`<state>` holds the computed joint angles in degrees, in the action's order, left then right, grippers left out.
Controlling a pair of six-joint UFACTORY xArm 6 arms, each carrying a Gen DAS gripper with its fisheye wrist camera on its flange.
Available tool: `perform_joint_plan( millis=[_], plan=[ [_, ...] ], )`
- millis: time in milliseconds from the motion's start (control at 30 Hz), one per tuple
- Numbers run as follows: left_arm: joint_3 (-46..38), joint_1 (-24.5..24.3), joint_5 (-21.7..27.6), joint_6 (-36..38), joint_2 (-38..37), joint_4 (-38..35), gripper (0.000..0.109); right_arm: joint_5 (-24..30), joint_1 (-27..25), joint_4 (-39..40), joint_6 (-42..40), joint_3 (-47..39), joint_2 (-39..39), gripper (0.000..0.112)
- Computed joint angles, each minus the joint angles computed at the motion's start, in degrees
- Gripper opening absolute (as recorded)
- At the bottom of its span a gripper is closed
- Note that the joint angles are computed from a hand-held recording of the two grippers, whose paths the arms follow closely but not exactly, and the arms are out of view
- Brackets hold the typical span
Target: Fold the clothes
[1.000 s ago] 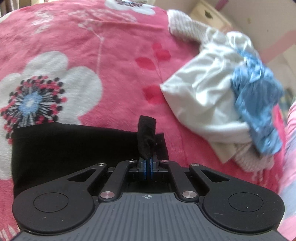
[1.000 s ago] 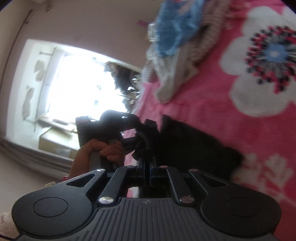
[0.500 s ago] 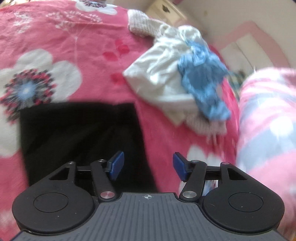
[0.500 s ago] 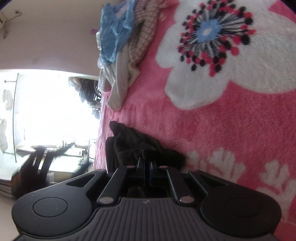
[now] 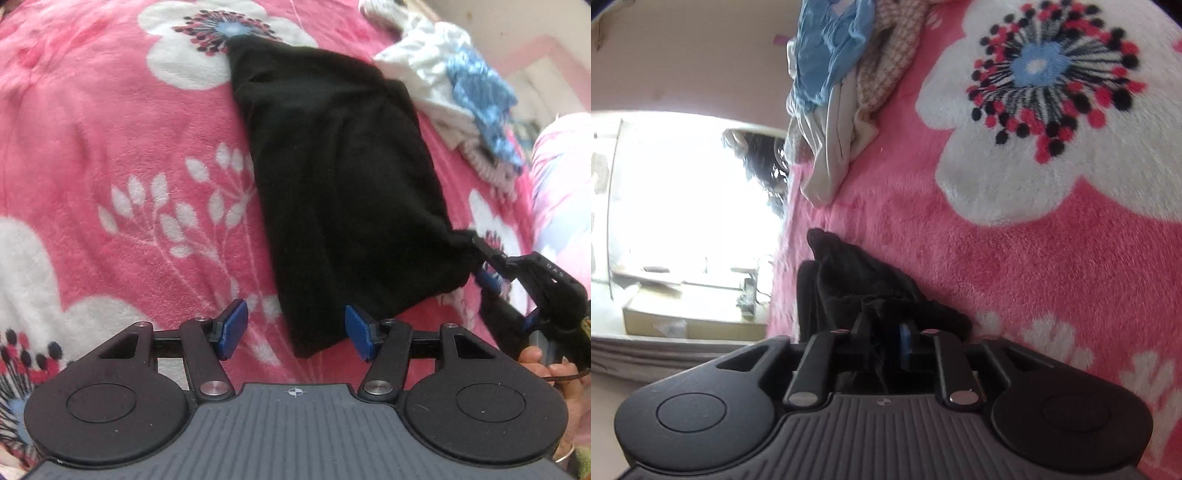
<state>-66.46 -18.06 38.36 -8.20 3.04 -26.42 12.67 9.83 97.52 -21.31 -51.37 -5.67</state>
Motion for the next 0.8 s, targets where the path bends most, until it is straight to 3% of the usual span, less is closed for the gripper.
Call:
perform_joint_plan(
  millis=[67, 100, 133, 200, 333, 500, 667, 800],
  plan=[
    [0.9, -0.1, -1.7, 0.7, -0.1, -1.8, 0.059, 1.0, -0.3, -6.0, 4.1, -0.5, 0.6, 0.022],
    [1.3, -0.1, -2.3, 1.1, -0.1, -2.7, 0.058, 0.0, 0.0, -9.6, 5.9, -0.3, 0.4, 0.016],
    [1.6, -0.1, -2.9, 1.6, -0.2, -3.5, 0.059, -1.0, 0.3, -13.6, 8.1, 0.0, 0.1, 0.004],
    [2.6, -0.2, -4.0, 3.3, -0.6, -5.0, 0.058, -2.5, 0.8, -16.8, 7.4, 0.1, -0.9, 0.003],
    [3.2, -0.7, -5.0, 4.9, -0.6, -5.2, 0.058, -3.1, 0.3, -27.1, 14.8, 2.2, -1.4, 0.003],
    [3.2, -0.6, -4.6, 5.7, -1.1, -4.9, 0.054, -4.5, 0.8, -24.5, 10.4, 2.8, -2.2, 0.003],
    [4.4, -0.5, -4.8, 5.5, -1.9, -4.9, 0.049, -1.0, -1.1, -34.6, 17.5, 4.4, -1.6, 0.005],
    [5.4, -0.4, -4.9, 6.0, -2.8, -5.6, 0.044, -2.4, -2.7, -41.7, 25.1, 6.9, -3.7, 0.017]
  ],
)
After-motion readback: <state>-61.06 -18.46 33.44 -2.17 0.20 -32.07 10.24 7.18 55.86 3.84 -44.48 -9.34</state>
